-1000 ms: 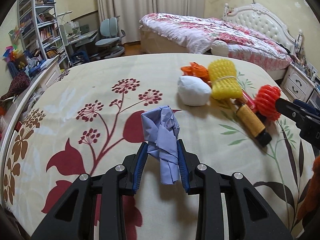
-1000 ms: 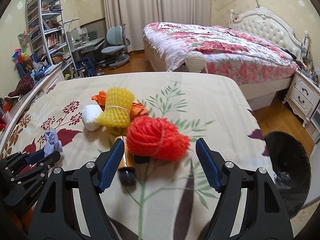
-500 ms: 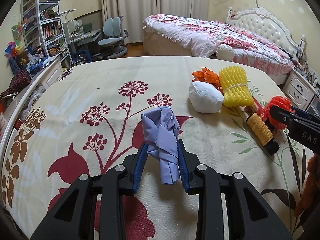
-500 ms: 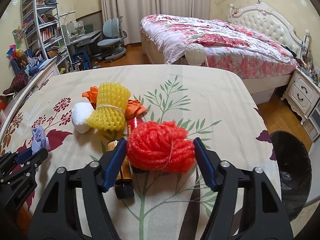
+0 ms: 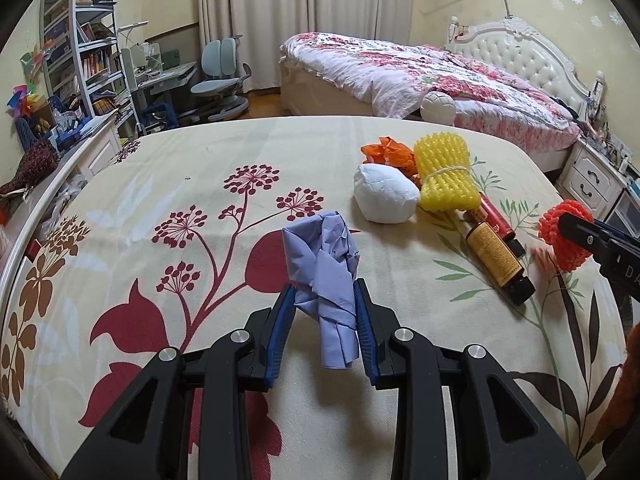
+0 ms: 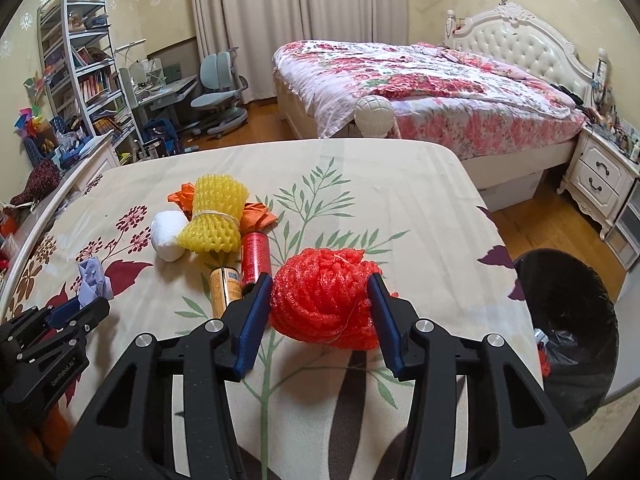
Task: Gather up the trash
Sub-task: 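Lift the lavender cloth with the left gripper while the right grasps the red mesh ball, then carry the cloth and mesh ball over the black bin and open both grippers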
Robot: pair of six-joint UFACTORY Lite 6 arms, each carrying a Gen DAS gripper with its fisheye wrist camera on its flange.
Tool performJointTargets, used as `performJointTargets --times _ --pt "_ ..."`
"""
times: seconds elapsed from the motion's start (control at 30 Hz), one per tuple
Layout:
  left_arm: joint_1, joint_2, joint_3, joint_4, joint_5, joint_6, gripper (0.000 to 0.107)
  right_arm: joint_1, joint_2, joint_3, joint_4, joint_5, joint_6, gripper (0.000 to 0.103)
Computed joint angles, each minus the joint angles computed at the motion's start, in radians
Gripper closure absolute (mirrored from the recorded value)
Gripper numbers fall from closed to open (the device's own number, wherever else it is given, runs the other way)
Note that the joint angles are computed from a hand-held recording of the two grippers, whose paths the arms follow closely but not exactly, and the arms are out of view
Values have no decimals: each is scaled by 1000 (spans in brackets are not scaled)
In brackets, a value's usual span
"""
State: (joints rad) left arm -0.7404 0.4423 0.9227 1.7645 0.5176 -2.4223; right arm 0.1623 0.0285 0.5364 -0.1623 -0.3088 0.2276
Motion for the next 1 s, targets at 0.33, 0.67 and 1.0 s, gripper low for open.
performJointTargets --times 0.33,0.67,1.0 --pt "-24 2 11 -35 12 22 75 -59 -26 -81 -62 -29 37 47" --pt "-45 14 41 -73 14 57 75 -66 -2 -77 -102 -30 74 41" --pt "-98 19 73 -112 33 89 75 -119 -123 -141 -280 -24 225 57"
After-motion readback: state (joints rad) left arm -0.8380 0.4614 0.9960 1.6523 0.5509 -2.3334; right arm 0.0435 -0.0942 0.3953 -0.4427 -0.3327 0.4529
